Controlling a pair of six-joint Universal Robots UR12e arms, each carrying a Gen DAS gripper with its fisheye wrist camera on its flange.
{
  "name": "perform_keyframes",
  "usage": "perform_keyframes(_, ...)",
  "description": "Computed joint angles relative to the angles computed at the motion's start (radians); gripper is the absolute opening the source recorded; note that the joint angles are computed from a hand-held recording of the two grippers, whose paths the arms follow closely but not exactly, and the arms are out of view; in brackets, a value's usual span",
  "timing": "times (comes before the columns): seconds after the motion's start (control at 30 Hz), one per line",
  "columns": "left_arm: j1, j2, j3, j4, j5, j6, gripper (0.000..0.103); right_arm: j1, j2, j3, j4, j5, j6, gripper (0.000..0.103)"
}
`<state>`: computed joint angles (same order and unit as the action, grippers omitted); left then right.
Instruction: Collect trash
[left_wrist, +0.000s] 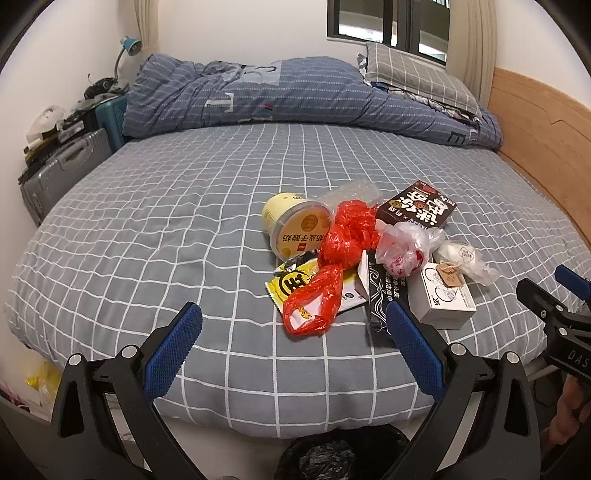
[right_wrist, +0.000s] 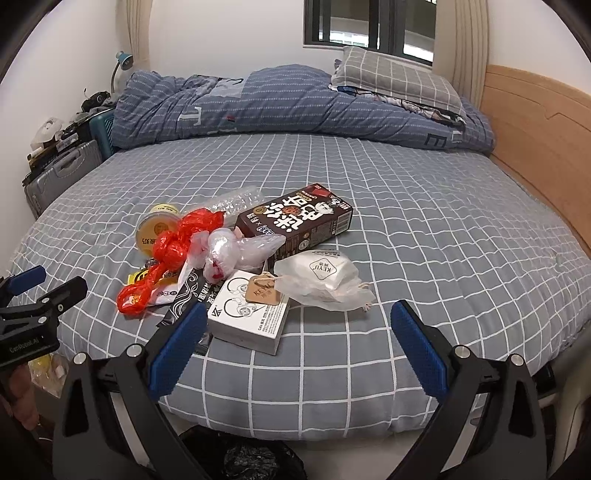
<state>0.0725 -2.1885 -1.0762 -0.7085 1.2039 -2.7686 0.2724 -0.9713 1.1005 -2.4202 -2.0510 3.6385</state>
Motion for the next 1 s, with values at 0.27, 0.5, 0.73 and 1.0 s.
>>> perform_keyframes(0.27, 0.002, -0.002, 0.003, -0.005, 0.002, -0.009, 0.097, 0.001, 0.000, 0.003, -0.003, -0.005, -0.007, 0.096)
perform_keyframes(0.5, 0.001, -0.001, 0.003, -0.010, 0.000, -0.002, 0.097, 0.000, 0.000, 0.002, -0.005, -0.011, -0.008, 0.096)
perform_keyframes(0.73, 0.000, 0.001, -0.001, -0.010, -0.011, 0.001, 0.097, 0.000, 0.001, 0.001, -0.006, -0.014, -0.004, 0.096)
perform_keyframes(1.0, 0.000, 0.001, -0.001, -0.010, -0.011, 0.002, 0.097, -0.001, 0.001, 0.002, -0.007, -0.015, -0.004, 0.096)
